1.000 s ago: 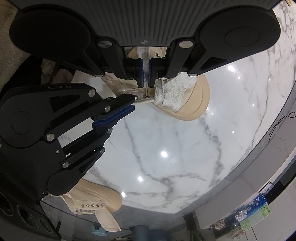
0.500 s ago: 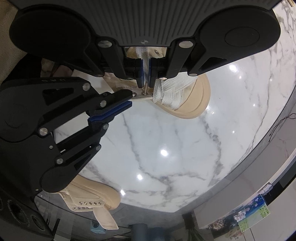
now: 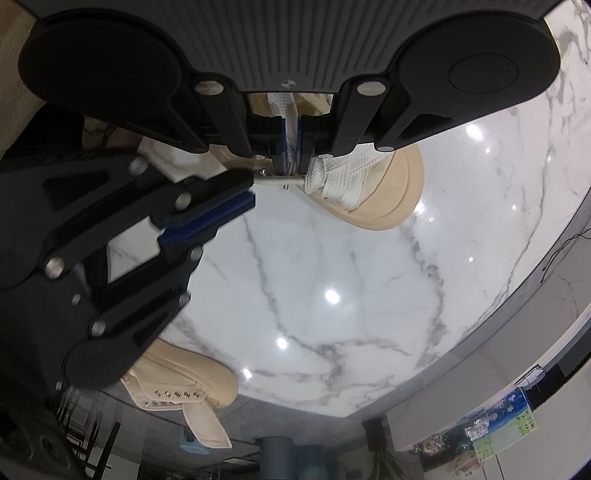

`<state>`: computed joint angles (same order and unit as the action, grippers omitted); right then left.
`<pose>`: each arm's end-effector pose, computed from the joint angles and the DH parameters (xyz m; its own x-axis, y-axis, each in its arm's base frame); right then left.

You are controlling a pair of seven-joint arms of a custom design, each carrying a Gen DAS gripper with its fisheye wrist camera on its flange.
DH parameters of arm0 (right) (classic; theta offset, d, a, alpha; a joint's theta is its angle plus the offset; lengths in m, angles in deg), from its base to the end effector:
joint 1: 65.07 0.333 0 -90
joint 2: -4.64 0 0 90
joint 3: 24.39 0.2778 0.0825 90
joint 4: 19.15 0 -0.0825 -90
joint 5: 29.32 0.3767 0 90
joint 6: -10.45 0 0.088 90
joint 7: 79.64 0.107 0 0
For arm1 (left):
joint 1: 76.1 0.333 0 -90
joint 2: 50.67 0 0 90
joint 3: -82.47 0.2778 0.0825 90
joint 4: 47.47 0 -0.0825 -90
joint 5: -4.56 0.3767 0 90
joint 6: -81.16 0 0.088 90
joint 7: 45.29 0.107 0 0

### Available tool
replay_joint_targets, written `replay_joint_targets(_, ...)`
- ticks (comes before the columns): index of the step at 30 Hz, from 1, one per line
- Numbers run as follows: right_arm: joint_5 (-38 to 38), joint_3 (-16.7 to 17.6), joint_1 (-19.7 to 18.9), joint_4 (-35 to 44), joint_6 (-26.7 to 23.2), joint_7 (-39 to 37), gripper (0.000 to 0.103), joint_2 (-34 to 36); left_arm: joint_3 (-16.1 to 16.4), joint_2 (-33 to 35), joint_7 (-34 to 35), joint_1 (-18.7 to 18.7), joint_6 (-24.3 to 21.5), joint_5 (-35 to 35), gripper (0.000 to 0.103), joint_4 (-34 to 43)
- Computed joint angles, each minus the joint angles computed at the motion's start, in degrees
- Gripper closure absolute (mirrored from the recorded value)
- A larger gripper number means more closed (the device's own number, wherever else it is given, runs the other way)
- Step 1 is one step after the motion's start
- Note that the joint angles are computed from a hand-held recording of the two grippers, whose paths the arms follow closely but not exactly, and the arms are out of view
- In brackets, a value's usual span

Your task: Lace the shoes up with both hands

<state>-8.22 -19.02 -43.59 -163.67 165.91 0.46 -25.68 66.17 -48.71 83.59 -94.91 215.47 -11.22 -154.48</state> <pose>0.4010 0.1917 0.5103 0.4148 -0.8933 -0.1733 -0.7245 -0.2090 -0.6568 0.4897 -0.3472 0.5057 -0.9030 -0.4273 -0.0452 -0.3554 0.8017 -0.4806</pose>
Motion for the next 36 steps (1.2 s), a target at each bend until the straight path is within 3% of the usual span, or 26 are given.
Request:
replay_joint_targets(6, -4.95, -0.83, -1.01, 3.02, -4.73, -7.79, 0.093, 0.99, -0.03, -0.03, 1.01, 0.06, 0.76, -0.87, 0.099, -0.42)
replay_joint_targets(13, -5.95, -4.25, 1.96, 7.64, -9.66, -34.49, 0.093, 5.75, -0.02, 0.09, 1.53, 0.09, 0.62, -1.19, 0.099, -0.27)
replay_joint_targets(20, -7.07, -2.58, 0.03, 13.69, -14.85, -48.09, 0.093, 10.98, -0.09, 0.65, 2.47, 0.30, 0.36, -2.05, 0.099, 0.27)
replay_joint_targets(27, -8.63, -1.16, -0.88, 15.82, -16.63, -56.55, 0.096, 13.36, -0.06, 1.00, 3.74, 0.78, 0.00, -3.66, 0.099, 0.50)
replay_joint_targets(36, -11.22, 0.39, -1.24, 14.01, -14.80, -59.31, 0.101, 12.16, 0.01, 0.48, 3.79, 0.95, 0.19, -4.26, 0.099, -0.12)
